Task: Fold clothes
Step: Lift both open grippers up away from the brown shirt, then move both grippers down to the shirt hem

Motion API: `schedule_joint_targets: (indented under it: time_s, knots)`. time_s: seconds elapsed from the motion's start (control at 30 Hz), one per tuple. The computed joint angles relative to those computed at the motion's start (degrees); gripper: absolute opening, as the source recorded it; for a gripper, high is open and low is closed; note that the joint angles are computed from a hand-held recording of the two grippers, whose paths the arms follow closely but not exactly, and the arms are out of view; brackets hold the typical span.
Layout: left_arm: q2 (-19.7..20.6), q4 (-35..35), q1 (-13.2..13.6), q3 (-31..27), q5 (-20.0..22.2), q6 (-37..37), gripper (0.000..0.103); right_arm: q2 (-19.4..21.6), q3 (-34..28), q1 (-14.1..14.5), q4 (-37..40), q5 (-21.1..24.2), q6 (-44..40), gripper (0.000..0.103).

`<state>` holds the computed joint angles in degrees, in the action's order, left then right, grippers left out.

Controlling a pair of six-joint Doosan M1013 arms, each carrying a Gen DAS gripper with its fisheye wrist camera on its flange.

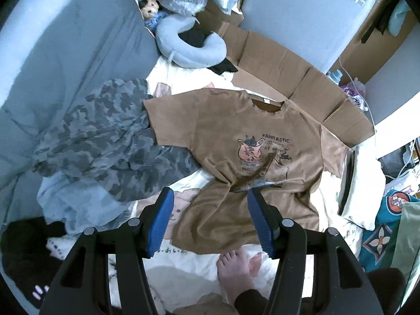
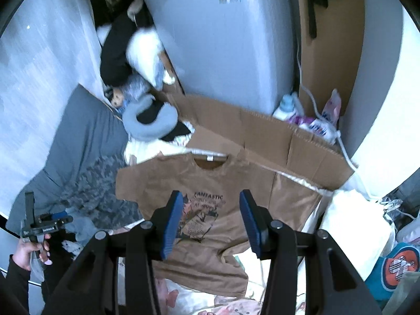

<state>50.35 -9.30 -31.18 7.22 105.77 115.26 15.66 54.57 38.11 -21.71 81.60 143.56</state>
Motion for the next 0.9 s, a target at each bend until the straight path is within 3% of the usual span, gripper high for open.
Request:
schedule_joint_targets:
  time_s: [0.1, 0.23, 0.57, 0.9]
  knots:
    - [-0.59, -0.06, 0.38, -0.61, 0.38, -0.28, 0.059, -0.87, -1.33, 0.65, -1.31, 1.67, -0.87, 0.045]
    - [-3.13, 1.21, 0.97, 3.38, -0.73, -0.86, 0.059, -2.68, -0.47, 1.68, -2.45, 3.76, -2.15, 0.045]
    - [-11.86, 2.65, 3.06, 18.39, -7.08, 1.24, 0.059, -11.37, 12.50, 6.21, -4.73, 2.60, 5.48, 0.045]
    - [-15.00, 4.12, 4.17, 25.09, -10.34, 3.25, 0.059, -16.56, 20.99, 11.93, -8.26, 1.76, 13.24, 0.045]
